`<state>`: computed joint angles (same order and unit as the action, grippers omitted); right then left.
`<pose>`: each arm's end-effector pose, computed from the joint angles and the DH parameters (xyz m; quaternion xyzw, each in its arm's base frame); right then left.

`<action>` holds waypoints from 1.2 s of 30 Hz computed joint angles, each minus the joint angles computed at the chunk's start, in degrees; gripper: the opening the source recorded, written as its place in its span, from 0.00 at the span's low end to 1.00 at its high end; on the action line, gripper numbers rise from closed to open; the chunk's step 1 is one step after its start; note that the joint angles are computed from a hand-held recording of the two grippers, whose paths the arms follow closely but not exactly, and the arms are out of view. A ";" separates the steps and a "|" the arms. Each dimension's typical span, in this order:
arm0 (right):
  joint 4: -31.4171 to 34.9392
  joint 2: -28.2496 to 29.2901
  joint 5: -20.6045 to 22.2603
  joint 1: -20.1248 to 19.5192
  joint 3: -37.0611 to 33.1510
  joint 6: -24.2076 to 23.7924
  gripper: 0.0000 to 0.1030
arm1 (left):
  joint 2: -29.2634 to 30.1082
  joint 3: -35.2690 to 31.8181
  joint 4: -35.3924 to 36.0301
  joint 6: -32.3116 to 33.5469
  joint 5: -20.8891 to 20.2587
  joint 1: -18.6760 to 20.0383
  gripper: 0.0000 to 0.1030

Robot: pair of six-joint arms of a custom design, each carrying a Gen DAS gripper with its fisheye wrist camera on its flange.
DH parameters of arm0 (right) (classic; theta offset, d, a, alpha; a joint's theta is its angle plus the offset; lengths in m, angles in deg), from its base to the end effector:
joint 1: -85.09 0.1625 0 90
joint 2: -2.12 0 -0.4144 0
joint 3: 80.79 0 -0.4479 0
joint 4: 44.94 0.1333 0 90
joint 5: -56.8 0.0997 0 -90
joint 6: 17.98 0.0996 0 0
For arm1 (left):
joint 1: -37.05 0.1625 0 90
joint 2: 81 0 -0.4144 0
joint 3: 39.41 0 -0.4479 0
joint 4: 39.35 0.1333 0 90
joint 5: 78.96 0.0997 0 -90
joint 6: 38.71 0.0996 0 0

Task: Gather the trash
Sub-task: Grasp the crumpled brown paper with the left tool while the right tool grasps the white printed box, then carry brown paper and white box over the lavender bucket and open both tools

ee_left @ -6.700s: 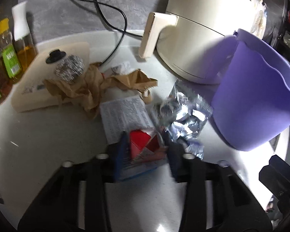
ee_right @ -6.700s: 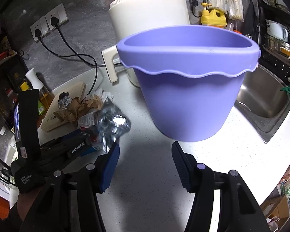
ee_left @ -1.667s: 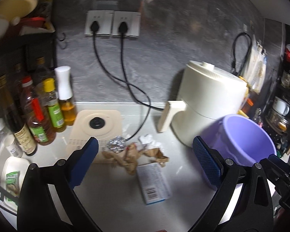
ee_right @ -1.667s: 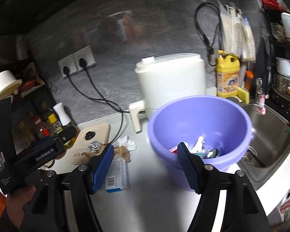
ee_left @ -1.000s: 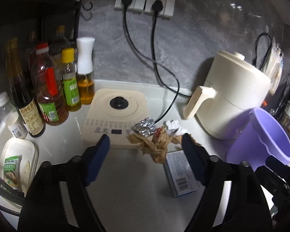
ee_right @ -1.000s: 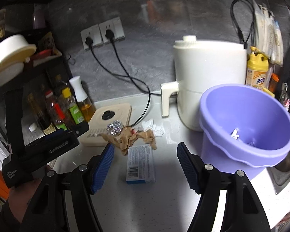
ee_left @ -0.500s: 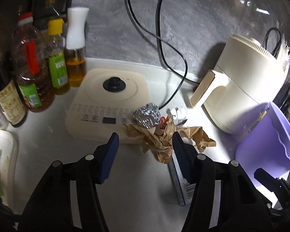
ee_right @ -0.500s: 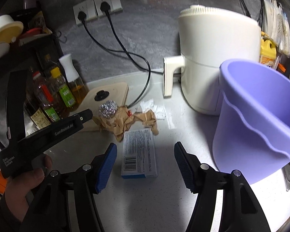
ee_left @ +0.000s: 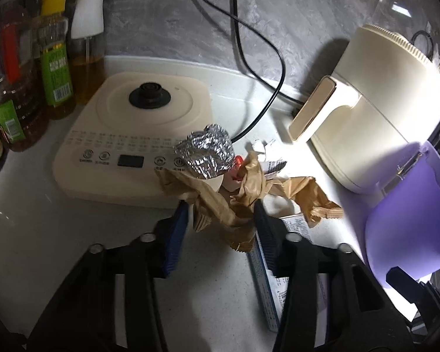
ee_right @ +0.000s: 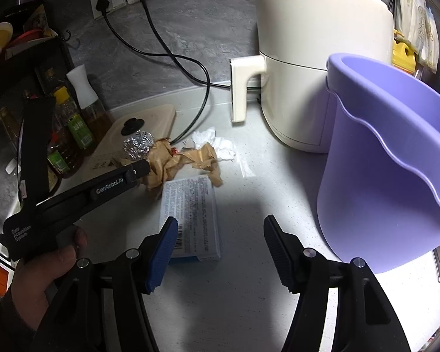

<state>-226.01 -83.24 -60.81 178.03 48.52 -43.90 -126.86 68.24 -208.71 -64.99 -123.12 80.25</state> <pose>0.1121 -0.4834 0.2777 0.1295 -0.8858 0.3368 0.2917 -0.3091 -0.5712 0.0291 0.1036 0.9063 -0.3422 0.2255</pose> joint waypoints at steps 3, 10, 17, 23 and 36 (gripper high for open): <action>0.26 0.19 0.07 -0.09 -0.17 0.41 0.58 | -0.02 0.20 -0.45 -1.16 0.38 0.23 0.11; 0.48 2.41 0.58 0.25 -1.27 -0.03 0.58 | -2.37 3.18 -4.41 -0.06 3.57 -0.61 0.09; 0.81 5.83 0.04 0.84 -2.84 -0.87 0.69 | -5.09 6.09 -5.84 -0.72 6.76 -0.54 0.09; 1.73 8.91 -0.84 0.76 -4.12 -0.40 0.75 | -6.26 7.39 -3.71 -3.19 8.11 -0.26 0.09; 6.05 6.58 -3.62 3.27 -3.73 -0.34 0.61 | -8.38 8.95 -3.44 -4.41 11.04 -3.59 0.09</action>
